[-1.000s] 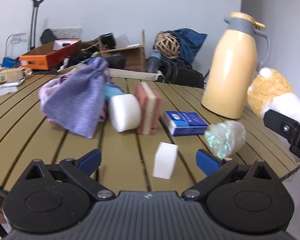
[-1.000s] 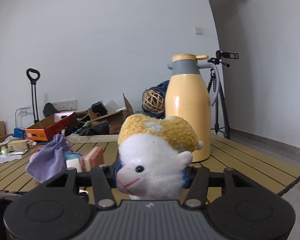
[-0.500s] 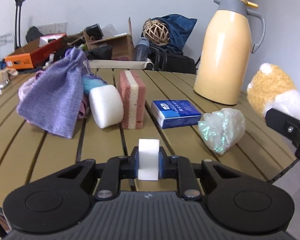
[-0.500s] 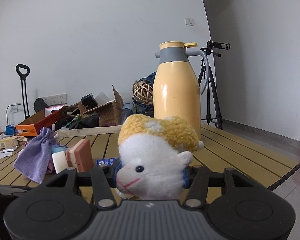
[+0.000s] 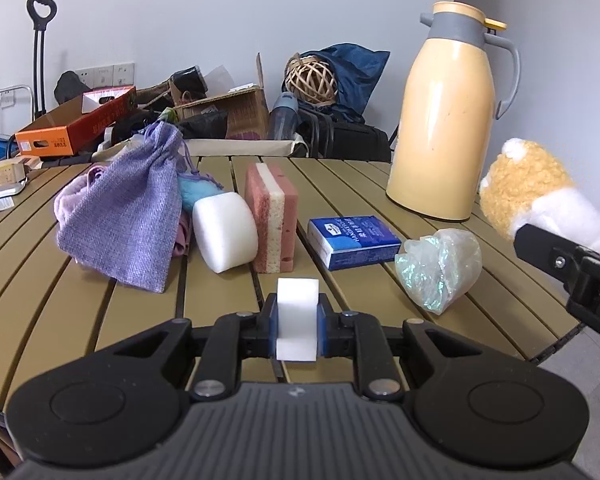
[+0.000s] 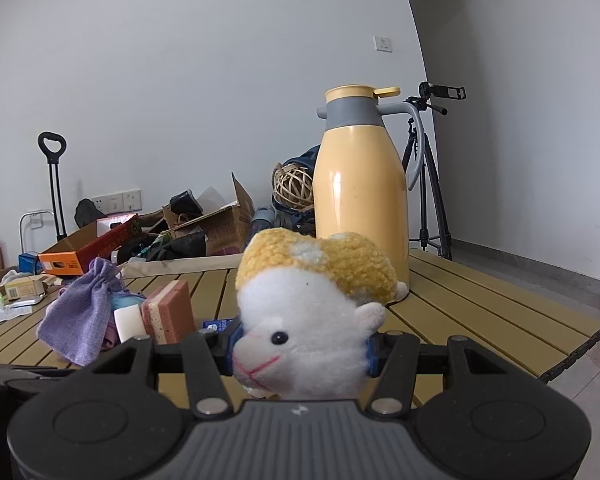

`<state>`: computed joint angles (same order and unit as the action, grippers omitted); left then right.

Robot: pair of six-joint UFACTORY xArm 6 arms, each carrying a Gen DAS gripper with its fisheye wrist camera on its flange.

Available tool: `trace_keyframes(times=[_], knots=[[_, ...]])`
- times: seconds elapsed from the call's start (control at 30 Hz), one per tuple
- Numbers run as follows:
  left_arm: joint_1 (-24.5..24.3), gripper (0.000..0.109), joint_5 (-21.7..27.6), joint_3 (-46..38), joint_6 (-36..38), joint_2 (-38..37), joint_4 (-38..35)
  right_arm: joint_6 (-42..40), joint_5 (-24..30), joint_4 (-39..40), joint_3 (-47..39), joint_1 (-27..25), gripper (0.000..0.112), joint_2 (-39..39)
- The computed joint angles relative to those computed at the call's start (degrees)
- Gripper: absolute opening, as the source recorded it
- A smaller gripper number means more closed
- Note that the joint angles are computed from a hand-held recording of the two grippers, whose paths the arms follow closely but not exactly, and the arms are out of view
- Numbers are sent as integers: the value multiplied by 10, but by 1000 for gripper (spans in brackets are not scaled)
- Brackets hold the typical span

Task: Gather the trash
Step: 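Grasp the small white sponge piece with the left gripper while right holds sheep, then carry the white piece and plush sheep down toward the black bin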

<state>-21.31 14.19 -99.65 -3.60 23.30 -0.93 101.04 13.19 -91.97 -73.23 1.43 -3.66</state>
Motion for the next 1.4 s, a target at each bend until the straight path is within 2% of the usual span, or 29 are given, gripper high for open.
trace_keyframes(times=[0.13,0.27,0.4,0.67,1.07,1.4], knots=[[3,18,-6,19,17,-16,-18,4,-14,-2,1,-2,53,-3],[10,18,-30,47,-6,-39,-10,17,-29,-23,0,1,53,-4],[16,18,-32,74,-13,-67,-11,13,-35,-21,2,10,53,-8],[34,18,-29,128,-63,-136,41,-24,-42,12,21,33,53,-33],[47,18,-19,254,-56,-272,42,-176,-40,147,121,79,53,-133],[57,18,16,354,-38,-375,30,-362,-18,345,210,132,53,-204]])
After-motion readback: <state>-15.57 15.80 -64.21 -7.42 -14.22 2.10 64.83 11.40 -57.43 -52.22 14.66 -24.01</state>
